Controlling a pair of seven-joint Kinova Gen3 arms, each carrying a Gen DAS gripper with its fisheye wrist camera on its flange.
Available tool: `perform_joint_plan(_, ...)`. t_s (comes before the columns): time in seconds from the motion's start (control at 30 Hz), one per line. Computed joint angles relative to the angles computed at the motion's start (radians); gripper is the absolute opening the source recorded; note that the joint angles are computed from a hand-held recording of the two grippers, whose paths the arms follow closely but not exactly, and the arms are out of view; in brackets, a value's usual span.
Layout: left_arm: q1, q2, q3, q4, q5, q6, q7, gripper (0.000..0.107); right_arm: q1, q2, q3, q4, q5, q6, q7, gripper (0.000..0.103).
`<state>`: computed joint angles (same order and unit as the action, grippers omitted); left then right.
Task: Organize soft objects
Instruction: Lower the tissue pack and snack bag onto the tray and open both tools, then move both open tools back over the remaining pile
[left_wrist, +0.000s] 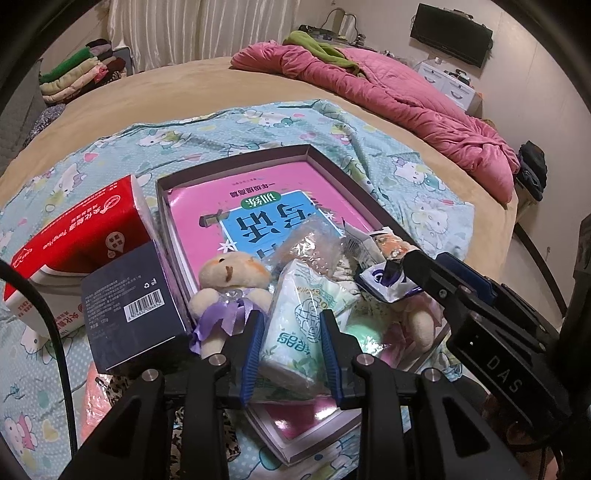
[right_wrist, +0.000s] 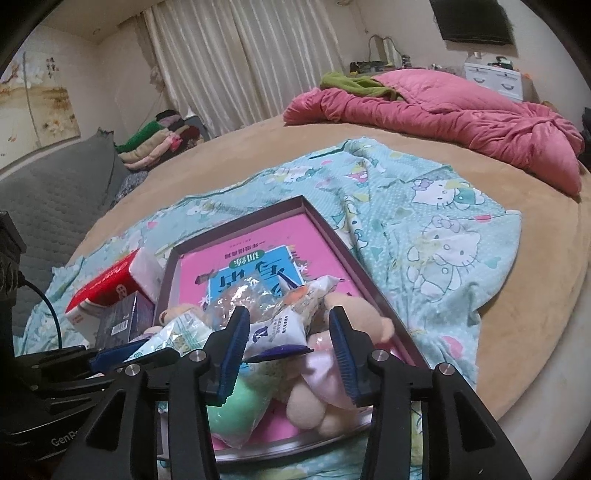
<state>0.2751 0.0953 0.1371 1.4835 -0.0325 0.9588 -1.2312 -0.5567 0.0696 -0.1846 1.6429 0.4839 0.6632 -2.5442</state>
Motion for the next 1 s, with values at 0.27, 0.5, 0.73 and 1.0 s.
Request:
perform_joint_plan(0.27, 0.009, -0.001, 0.002, -0.008, -0.020, 0.009, 0.010, 0.037, 0.003, -0.003, 0.000, 0.004, 0.003, -0.006, -0.005, 0.048)
perform_joint_plan(0.5, 0.017, -0.010, 0.004, -0.020, -0.042, 0.019, 0.023, 0.051, 0.002, -0.009, 0.000, 0.009, 0.021, -0.005, -0.032, 0.054)
perform_joint_plan(0.73, 0.022, -0.025, 0.008, -0.026, -0.068, 0.032, 0.045, 0.057, 0.001, -0.017, -0.006, 0.016, 0.054, 0.002, -0.069, 0.061)
perform_joint_plan(1.0, 0.027, -0.054, 0.016, -0.030, -0.108, 0.048, 0.075, 0.063, -0.009, -0.032, -0.021, 0.020, 0.126, 0.029, -0.135, 0.070)
